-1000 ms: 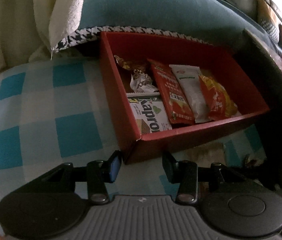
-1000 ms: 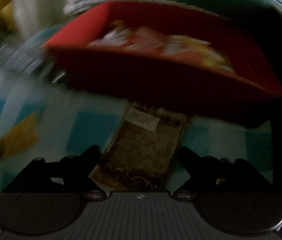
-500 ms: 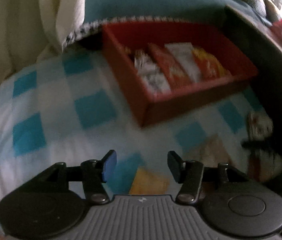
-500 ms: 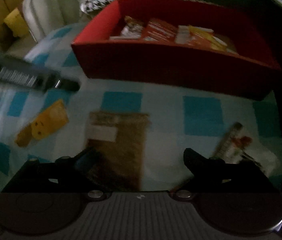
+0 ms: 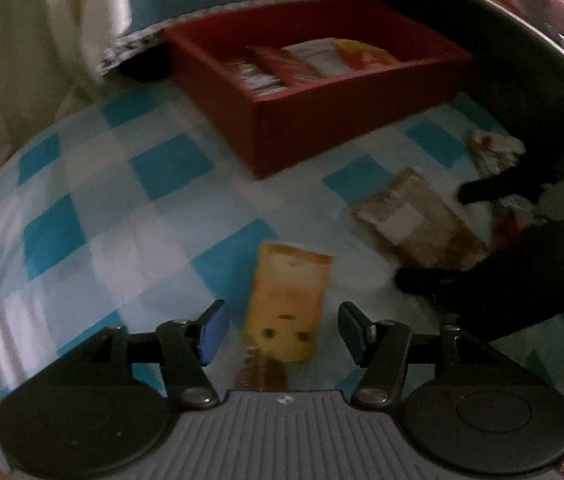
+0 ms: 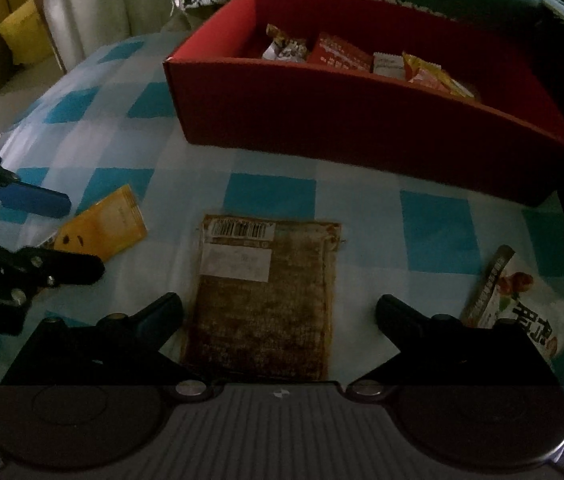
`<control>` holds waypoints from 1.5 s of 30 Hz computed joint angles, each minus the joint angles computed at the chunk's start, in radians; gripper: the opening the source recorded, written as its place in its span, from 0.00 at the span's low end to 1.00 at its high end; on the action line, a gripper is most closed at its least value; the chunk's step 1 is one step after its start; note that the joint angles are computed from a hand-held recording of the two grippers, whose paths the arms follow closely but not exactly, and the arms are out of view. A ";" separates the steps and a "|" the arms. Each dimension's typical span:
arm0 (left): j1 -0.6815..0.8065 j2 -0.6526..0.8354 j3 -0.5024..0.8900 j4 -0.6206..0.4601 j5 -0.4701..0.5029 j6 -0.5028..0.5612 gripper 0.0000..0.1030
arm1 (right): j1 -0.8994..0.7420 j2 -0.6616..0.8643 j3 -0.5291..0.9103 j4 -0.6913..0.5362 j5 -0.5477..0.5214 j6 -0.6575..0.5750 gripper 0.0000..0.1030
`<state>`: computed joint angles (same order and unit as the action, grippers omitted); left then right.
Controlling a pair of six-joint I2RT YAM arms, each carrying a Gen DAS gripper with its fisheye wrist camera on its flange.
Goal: Organize snacks
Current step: 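Grasp the yellow stick snack with the left gripper while the right gripper grasps the brown packet, then lift both held packets and carry them over the red tray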
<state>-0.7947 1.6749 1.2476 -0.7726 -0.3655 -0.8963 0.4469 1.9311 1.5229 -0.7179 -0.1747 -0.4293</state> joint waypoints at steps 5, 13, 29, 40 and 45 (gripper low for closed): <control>-0.034 0.043 0.026 -0.022 -0.058 0.041 0.55 | -0.015 0.012 0.023 -0.024 -0.001 -0.016 1.00; -0.034 0.060 0.033 -0.053 -0.085 0.020 0.86 | -0.001 0.032 0.065 -0.066 0.010 -0.040 0.95; -0.082 0.080 0.089 -0.082 -0.098 -0.030 0.29 | -0.005 0.048 0.078 -0.066 0.003 -0.024 0.96; -0.079 0.029 0.085 -0.104 -0.105 -0.116 0.20 | -0.010 -0.024 0.030 -0.100 0.000 -0.017 0.71; -0.060 -0.018 0.056 -0.078 -0.102 -0.139 0.20 | -0.037 -0.045 0.032 -0.094 -0.039 0.024 0.70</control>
<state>-0.8544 1.6573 1.3036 -0.8503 -0.4672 -1.0357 0.4102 1.8858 1.5545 -0.8124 -0.2139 -0.4051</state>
